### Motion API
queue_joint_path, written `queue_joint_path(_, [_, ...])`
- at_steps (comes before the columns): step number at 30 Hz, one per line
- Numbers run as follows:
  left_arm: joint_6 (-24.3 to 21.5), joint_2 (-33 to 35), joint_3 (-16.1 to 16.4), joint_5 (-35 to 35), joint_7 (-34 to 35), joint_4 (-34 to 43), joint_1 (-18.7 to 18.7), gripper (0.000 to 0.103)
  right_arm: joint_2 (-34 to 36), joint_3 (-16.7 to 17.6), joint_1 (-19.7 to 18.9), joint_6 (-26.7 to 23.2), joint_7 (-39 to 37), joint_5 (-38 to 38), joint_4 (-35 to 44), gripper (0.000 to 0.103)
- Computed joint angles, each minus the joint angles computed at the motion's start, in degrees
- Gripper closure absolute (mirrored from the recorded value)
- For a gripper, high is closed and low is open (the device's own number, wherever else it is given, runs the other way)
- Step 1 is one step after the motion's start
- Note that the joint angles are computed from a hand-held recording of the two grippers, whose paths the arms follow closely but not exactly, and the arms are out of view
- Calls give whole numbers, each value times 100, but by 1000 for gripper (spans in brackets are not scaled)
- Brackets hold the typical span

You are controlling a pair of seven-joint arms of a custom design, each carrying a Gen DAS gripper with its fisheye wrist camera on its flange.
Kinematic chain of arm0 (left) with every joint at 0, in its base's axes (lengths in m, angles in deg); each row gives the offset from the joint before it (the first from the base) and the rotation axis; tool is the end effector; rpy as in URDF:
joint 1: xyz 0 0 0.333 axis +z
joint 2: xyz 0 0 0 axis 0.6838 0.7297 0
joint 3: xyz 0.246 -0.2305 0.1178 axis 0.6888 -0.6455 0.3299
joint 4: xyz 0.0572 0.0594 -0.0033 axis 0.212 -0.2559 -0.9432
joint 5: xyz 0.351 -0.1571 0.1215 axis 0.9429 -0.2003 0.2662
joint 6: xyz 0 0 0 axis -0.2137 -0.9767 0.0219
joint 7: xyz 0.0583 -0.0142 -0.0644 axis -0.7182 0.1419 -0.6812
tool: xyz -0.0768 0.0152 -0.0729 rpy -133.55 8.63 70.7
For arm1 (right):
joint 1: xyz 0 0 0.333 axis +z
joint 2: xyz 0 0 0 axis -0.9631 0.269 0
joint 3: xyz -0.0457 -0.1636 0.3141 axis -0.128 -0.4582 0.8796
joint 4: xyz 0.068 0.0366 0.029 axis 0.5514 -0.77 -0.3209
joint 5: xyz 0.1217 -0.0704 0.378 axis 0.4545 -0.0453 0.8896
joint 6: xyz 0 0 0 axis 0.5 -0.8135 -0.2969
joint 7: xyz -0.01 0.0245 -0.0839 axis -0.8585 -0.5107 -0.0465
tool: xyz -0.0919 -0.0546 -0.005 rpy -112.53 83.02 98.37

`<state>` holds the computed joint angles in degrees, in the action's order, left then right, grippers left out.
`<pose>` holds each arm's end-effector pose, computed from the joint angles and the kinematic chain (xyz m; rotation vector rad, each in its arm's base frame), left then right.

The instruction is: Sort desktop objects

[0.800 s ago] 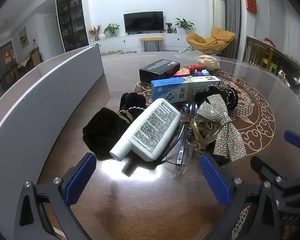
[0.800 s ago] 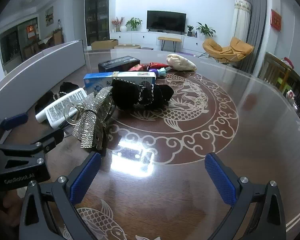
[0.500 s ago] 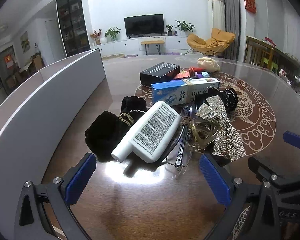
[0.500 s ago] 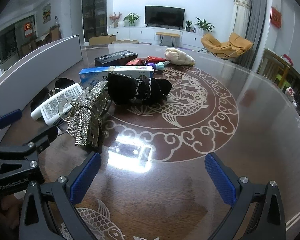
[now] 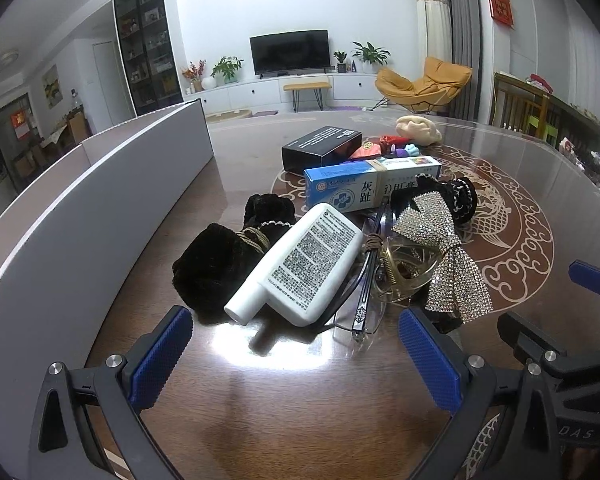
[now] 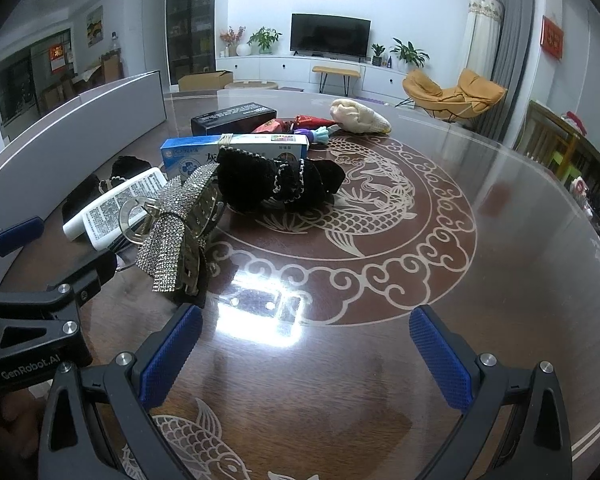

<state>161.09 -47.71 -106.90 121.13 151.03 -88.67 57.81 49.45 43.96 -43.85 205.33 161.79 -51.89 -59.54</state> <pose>0.6381 -0.1003 0.3679 -1.3323 2.0919 -0.8454 0.5944 0.3675 0.4193 -1.6278 2.0102 -0.8765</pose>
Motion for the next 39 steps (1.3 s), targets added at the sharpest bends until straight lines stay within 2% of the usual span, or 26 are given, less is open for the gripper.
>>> queue_joint_path(3, [-8,28,-33,-16,9,29,40,0,4,7,-4,-8,-25,26,6,0])
queue_joint_path(6, [-73,80,-367,-62,38,42,367,0,44,35,-32,-33,-157,161,50,0])
queue_joint_path(9, [-20,73,-448,-105,35,-2,472,0,91,45,-67,-20,-298,313,94,0])
queue_joint_path(14, [147,-32,123,-27,-89,-54,-47,0,19,-26,-18,61,-70,175,-11,0])
queue_joint_path(17, [130,-53,248,39,-166,-49,-169,0,4,-14,-45,103,-19,184,-39,0])
queue_joint_path(19, [48,-21,55,73,-183,-23,7,0,21,15,-95,132,-89,304,-31,0])
queue_joint_path(23, [-168,93,-597,-26,-35,15,592,0,47,23,-138,195,-168,441,-31,0])
queue_joint_path(27, [-200,125,-761,-223,122,-5,729,0,79,24,-127,139,-243,516,10,0])
queue_joint_path(29, [-182,121,-754,-271,170,-17,721,0,103,33,-126,96,-312,576,45,0])
queue_joint_path(36, [25,-4,-325,-179,91,-97,332,0,131,26,-101,47,-393,653,87,0])
queue_joint_path(39, [23,2,-312,-105,29,-79,327,0,132,19,-93,45,-389,653,90,0])
